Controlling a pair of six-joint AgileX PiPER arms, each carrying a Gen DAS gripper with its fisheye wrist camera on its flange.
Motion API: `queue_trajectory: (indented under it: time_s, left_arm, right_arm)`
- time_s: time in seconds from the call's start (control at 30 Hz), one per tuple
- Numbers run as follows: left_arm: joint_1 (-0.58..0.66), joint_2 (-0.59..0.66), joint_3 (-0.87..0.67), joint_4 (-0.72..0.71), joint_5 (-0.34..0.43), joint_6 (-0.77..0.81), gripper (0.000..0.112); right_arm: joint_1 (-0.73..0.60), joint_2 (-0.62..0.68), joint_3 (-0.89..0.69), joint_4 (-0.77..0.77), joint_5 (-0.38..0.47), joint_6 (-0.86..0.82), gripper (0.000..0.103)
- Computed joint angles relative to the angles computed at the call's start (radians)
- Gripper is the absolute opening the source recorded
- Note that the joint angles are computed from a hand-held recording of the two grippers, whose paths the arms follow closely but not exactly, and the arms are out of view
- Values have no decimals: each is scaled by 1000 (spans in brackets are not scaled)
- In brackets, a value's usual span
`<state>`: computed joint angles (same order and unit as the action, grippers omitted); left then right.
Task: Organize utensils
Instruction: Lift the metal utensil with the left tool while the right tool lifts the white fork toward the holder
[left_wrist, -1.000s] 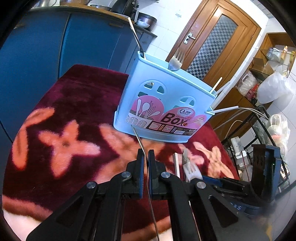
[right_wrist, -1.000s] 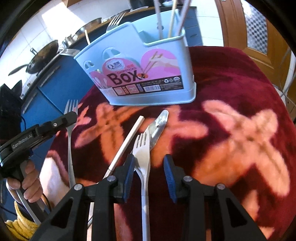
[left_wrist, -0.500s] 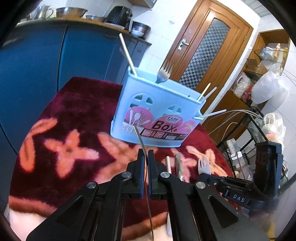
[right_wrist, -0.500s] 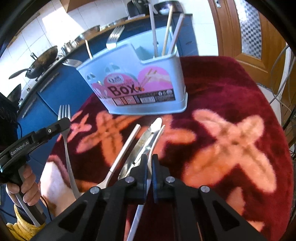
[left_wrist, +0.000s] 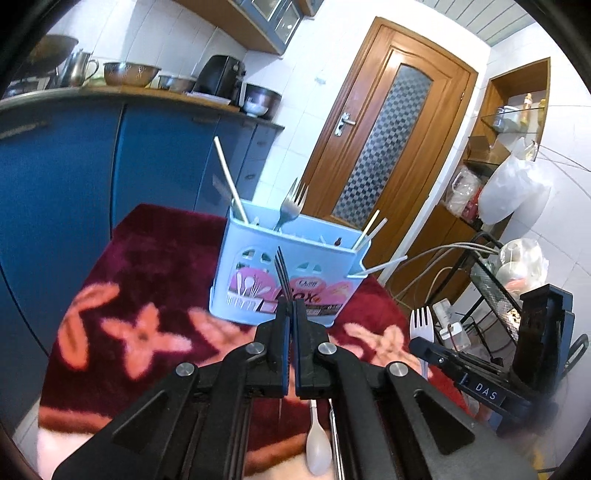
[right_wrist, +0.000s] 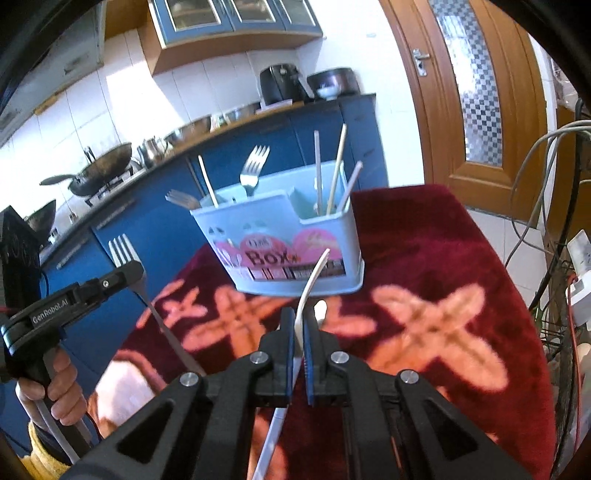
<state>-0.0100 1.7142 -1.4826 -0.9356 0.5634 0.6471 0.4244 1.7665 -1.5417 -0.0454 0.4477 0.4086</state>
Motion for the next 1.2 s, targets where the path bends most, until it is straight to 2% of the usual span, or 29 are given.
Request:
queue_trajectory:
  time_s: [0.37, 0.6, 0.9, 1.2]
  left_arm:
    - [-26, -8, -78, 78, -2, -60, 0]
    - [-48, 29, -206, 180, 9, -143, 0]
    - [-77, 143, -455, 363, 22, -316, 0]
    - [-93, 346, -856, 554, 134, -526, 0]
  right_arm:
    - [-7, -20, 5, -25, -37, 44, 6]
    - [-6, -19, -9, -64, -50, 76, 6]
    - [-22, -2, -30, -15, -69, 22, 6]
    - [-33, 20, -42, 4, -71, -10, 6]
